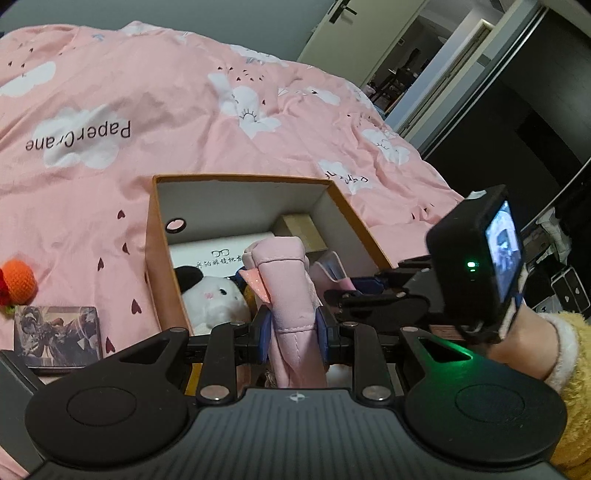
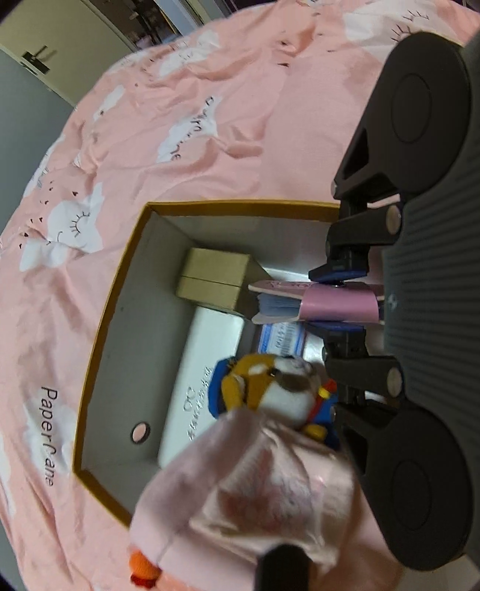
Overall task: Organize objects
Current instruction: 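Lower the pink wallet into the box and open the right gripper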
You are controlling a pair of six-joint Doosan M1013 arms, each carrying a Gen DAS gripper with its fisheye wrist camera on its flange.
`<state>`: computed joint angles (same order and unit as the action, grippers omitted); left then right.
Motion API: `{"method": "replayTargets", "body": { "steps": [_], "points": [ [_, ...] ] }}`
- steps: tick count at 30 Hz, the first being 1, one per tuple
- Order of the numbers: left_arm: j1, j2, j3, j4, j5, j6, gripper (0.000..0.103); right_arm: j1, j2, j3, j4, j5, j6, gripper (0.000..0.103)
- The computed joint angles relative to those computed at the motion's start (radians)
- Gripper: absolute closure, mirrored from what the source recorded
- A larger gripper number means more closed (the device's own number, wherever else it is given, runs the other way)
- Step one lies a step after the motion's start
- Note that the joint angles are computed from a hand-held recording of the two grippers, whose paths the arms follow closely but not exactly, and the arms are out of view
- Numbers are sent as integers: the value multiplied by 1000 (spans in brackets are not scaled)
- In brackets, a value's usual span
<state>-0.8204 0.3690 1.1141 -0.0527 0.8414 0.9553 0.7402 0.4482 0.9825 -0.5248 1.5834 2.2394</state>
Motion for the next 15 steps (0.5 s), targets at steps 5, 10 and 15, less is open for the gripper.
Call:
{"method": "replayTargets", "body": {
  "steps": [5, 10, 15],
  "points": [
    [4, -3, 10, -15, -10, 3, 75, -8, 11, -8, 4, -7, -32, 74],
    [5, -5, 14, -20, -18, 7, 75, -35, -24, 10, 124, -68, -2, 72],
    [5, -4, 13, -20, -16, 6, 75, -44, -64, 48, 195, -136, 39, 72]
  ]
}}
